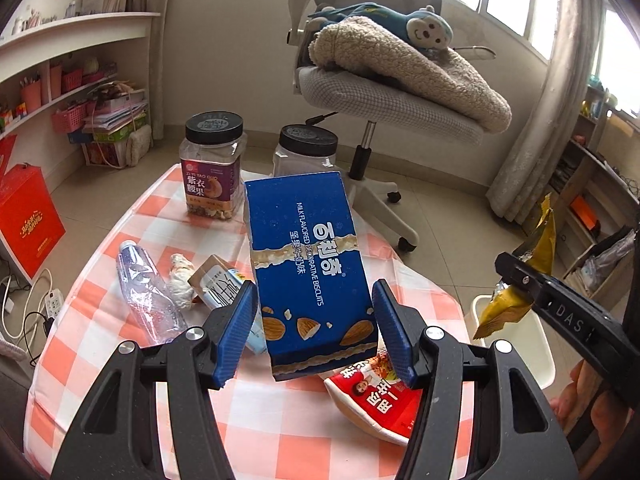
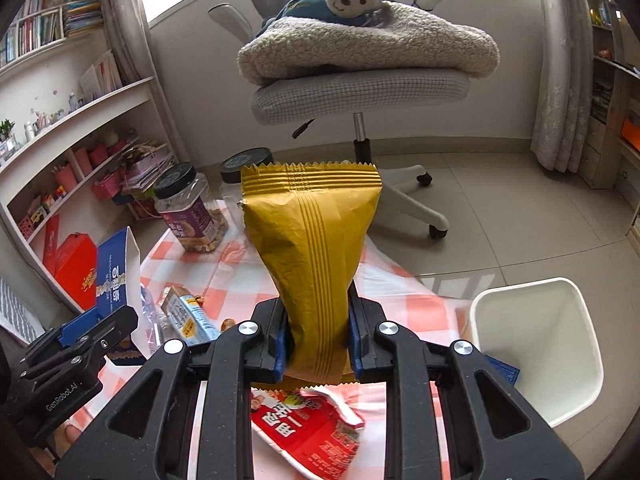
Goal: Collect trash
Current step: 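Carry the yellow wrapper and blue biscuit box to the white bin and release both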
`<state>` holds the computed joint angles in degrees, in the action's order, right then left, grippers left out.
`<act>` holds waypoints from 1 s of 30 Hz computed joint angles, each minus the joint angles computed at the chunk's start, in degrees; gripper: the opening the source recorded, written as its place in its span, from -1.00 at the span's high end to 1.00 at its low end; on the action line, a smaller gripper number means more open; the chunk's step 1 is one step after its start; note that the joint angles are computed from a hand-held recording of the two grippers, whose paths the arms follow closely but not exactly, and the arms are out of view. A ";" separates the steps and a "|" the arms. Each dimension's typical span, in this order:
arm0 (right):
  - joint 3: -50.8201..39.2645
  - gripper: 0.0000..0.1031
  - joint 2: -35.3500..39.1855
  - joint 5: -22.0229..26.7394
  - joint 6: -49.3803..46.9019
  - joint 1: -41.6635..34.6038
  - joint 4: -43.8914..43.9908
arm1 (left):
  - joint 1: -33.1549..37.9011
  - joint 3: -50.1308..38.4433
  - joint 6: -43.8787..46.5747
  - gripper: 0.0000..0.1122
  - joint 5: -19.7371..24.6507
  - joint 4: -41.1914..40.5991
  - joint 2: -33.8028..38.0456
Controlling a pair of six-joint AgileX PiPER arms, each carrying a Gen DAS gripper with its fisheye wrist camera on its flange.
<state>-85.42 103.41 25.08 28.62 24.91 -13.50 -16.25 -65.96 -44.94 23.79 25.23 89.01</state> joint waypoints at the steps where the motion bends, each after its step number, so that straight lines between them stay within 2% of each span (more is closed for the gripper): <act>1: 0.43 0.57 -0.51 0.02 0.21 -1.07 -0.38 | -0.60 -0.26 -0.39 -0.04 0.16 0.36 0.36; 11: 4.72 0.55 -4.26 1.46 1.23 -14.19 0.83 | -8.56 -5.08 -4.38 -0.04 1.39 3.66 3.85; 15: 4.89 0.45 -4.69 2.95 1.60 -19.48 1.92 | -13.27 -9.12 -4.60 -0.05 3.14 5.05 6.73; 18: 4.71 0.22 -4.66 4.08 1.03 -22.96 3.82 | -16.36 -12.99 -4.05 -0.05 4.63 5.28 9.59; 20: 5.49 -0.06 -5.33 3.71 1.77 -24.91 4.25 | -18.43 -15.96 -3.79 -0.05 5.77 5.27 11.93; 22: 6.31 -0.47 -6.27 3.14 6.12 -26.05 1.40 | -20.12 -19.71 -2.61 -0.05 6.88 3.66 14.64; 25: 8.55 -0.68 -8.44 1.27 12.30 -28.36 -2.51 | -22.80 -26.43 -0.29 -0.05 9.35 1.57 19.18; 30: 10.31 -0.74 -10.33 -0.57 11.97 -33.84 1.48 | -26.32 -39.03 5.12 -0.05 14.45 -2.82 27.11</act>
